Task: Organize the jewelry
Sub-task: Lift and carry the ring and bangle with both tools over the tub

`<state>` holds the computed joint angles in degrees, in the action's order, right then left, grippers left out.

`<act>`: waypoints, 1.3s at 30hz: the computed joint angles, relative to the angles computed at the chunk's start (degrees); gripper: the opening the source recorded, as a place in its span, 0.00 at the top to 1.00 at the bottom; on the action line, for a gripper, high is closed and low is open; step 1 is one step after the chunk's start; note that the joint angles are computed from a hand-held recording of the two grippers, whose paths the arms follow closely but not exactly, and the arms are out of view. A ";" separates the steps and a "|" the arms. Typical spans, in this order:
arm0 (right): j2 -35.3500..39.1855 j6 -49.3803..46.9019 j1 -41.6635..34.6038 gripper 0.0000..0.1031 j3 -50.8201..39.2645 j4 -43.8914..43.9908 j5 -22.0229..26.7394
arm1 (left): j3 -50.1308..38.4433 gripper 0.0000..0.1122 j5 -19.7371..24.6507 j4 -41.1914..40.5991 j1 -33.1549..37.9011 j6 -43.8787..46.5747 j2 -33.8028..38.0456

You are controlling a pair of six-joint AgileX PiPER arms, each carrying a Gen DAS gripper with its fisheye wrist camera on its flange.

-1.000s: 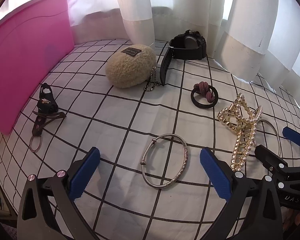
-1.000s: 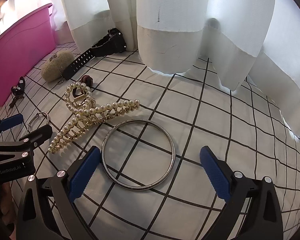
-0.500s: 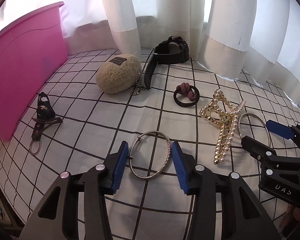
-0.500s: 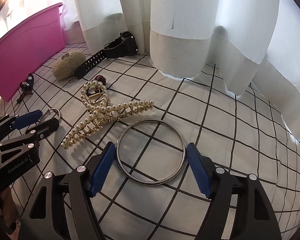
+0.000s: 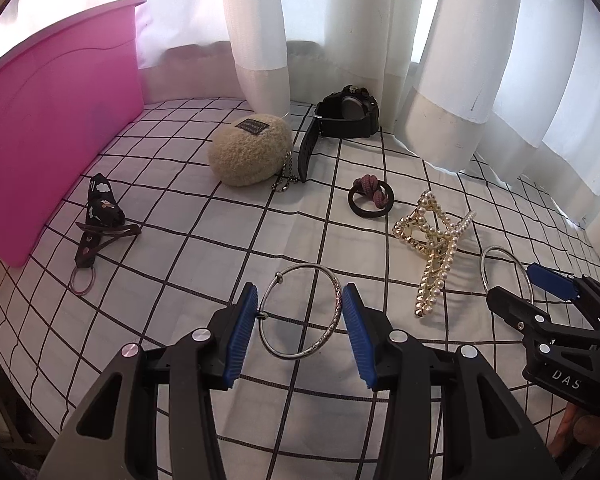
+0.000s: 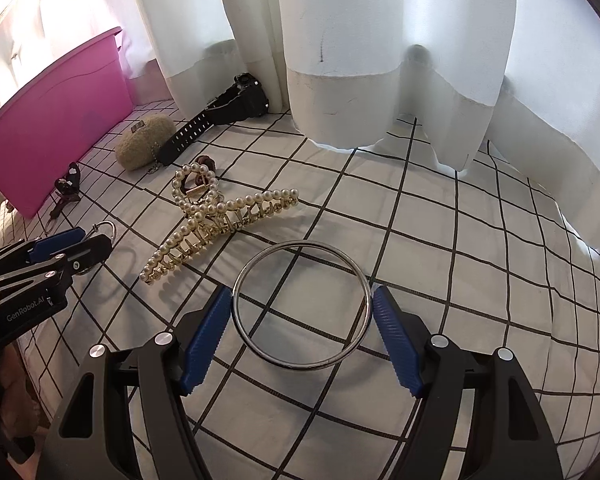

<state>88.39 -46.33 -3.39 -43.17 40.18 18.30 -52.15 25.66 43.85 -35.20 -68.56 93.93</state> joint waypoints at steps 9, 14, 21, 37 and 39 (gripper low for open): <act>-5.00 10.91 0.23 0.32 -2.79 -9.55 6.23 | -2.56 0.62 5.26 -9.97 0.18 11.36 -5.23; -7.85 16.77 1.40 0.32 -6.98 -14.27 10.76 | -5.12 0.62 8.48 -13.60 1.54 16.35 -8.64; -9.50 26.83 7.49 0.32 -17.49 -21.37 16.04 | -10.61 0.62 13.07 -19.06 6.67 25.14 -14.10; 15.22 47.20 31.79 0.32 -68.75 -34.44 26.38 | -28.77 0.62 17.25 -43.40 42.32 63.34 -16.77; 22.23 48.01 34.11 0.32 -80.21 -35.27 29.80 | -32.07 0.62 17.71 -46.54 47.01 67.78 -14.18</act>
